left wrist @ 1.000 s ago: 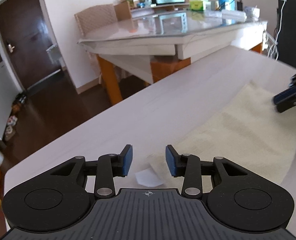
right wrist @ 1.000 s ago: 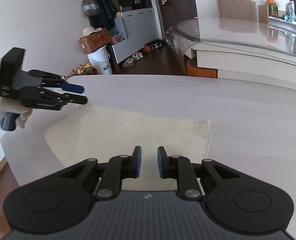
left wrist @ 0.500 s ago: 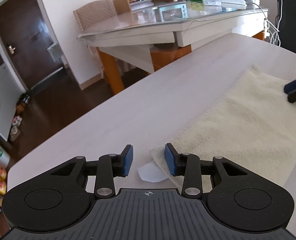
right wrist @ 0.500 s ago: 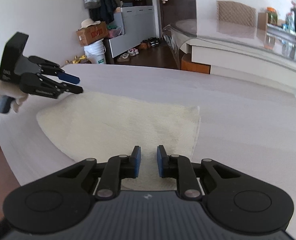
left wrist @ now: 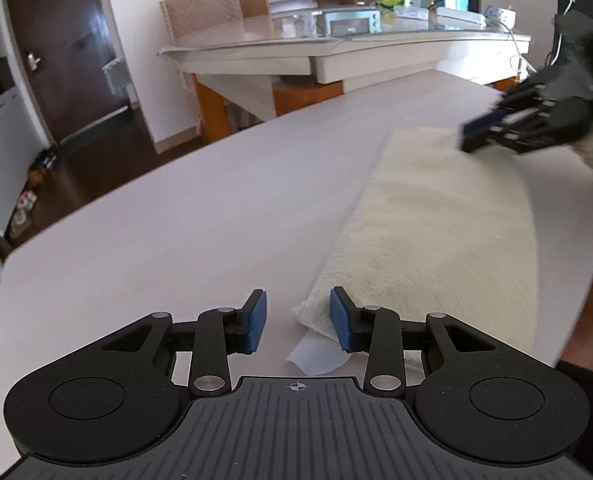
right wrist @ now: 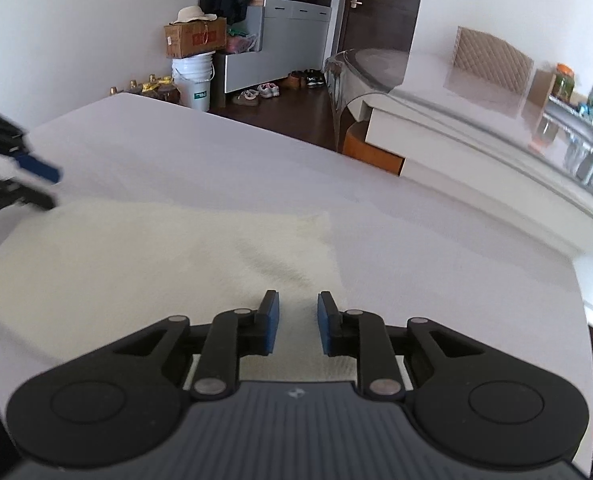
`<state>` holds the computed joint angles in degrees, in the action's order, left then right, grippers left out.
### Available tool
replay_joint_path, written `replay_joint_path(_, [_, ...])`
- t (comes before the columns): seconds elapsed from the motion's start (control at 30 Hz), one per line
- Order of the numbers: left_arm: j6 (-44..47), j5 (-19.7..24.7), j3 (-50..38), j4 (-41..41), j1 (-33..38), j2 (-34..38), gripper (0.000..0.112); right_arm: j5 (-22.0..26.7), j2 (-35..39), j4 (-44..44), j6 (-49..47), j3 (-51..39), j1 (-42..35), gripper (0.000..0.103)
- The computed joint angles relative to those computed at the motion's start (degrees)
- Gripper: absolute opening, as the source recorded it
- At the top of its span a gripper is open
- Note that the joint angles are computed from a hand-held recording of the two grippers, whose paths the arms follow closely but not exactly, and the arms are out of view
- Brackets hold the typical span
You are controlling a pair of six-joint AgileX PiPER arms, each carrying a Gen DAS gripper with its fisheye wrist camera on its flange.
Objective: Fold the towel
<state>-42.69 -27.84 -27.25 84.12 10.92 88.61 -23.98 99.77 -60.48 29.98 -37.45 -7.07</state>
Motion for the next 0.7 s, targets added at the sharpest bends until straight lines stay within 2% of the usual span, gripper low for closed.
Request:
replay_joint_path(0.27, [-4.71,-0.74,4.92,0.73,-2.38,-3.96,0.039,2.11,7.50,-3.05,1.40,-10.88,2.30,0.026])
replay_joint_path(0.3, [-5.07,-0.54,4.98,0.80,-2.83,-4.14,0.039,2.65,7.56,-2.22,0.50,-11.17,2.74,0.026])
replay_joint_path(0.4, [-6.96,-0.67,4.35,3.28,-3.24,-4.24,0.040,3.74,5.57,8.36,-10.38,-8.55,4.26,0.027])
replay_joint_path(0.47, [-6.91,-2.51,3.59,5.72,-1.74,-3.95,0.042,1.30,1.02,12.75,-14.81,-2.94,4.32,0.029])
replay_joint_path(0.6, [-5.57,-5.84,1.42,10.09,1.36,-2.94,0.045,-4.44,-9.87,7.97,-12.28,9.58,3.13,0.031])
replay_joint_path(0.63, [-4.84,-6.90,0.73,11.20,2.21,-2.61,0.049,-5.57,-13.98,7.36,-13.23,14.39,3.60,0.031])
replay_joint_path(0.7, [-4.25,-8.20,-0.55,13.34,3.32,-2.28,0.053,-5.95,-20.24,5.67,-12.94,20.69,5.18,0.032])
